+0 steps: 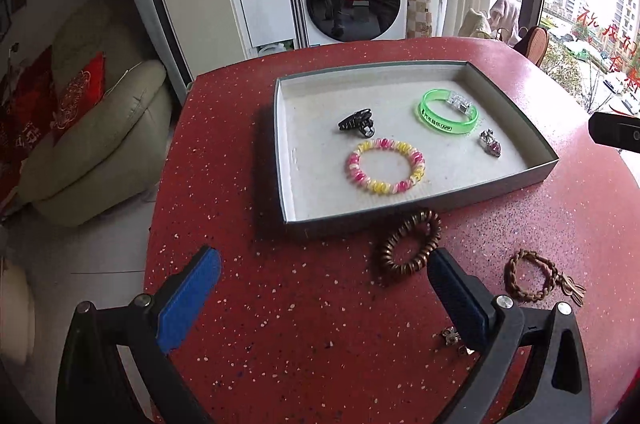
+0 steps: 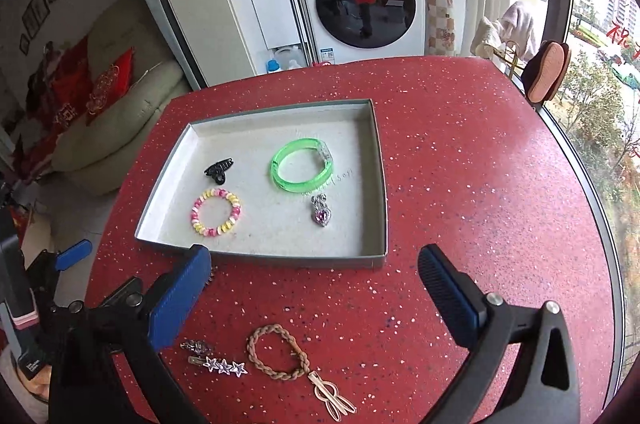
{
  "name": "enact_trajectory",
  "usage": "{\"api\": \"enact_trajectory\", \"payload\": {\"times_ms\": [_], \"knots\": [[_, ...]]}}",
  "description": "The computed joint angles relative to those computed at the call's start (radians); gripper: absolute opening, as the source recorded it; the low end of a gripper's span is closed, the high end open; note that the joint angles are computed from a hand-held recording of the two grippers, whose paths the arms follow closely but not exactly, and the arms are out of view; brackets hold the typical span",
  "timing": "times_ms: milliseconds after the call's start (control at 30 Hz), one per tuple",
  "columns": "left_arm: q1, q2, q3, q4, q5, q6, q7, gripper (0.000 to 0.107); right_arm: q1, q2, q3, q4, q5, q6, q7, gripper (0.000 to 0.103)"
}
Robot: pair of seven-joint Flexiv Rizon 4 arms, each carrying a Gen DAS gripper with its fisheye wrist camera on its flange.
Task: Organize jewelry
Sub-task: 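Move the left gripper toward the brown coiled hair tie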
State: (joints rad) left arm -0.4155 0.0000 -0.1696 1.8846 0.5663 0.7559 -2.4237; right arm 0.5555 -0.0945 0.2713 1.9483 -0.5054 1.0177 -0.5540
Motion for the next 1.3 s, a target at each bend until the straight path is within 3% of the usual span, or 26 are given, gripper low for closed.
{"api": "enact_trajectory", "payload": {"times_ms": [133, 600, 1300], "knots": [[0.006, 0.022, 0.012, 0.061, -0.062, 0.047, 0.038, 0.103, -0.001, 0.019, 0.007, 0.023, 0.006, -0.017, -0.004, 0.103], [0.021, 0.033, -0.007, 0.107, -0.107, 0.089, 0.024, 0.103, -0.015, 0.086, 0.031, 0.095, -0.015, -0.061, 0.050, 0.103], [0.037, 0.074, -0.013, 0.149, -0.109, 0.099, -0.027, 0.103, 0.002, 0.045, 0.039, 0.086, 0.098, -0.066, -0.045, 0.103]]}}
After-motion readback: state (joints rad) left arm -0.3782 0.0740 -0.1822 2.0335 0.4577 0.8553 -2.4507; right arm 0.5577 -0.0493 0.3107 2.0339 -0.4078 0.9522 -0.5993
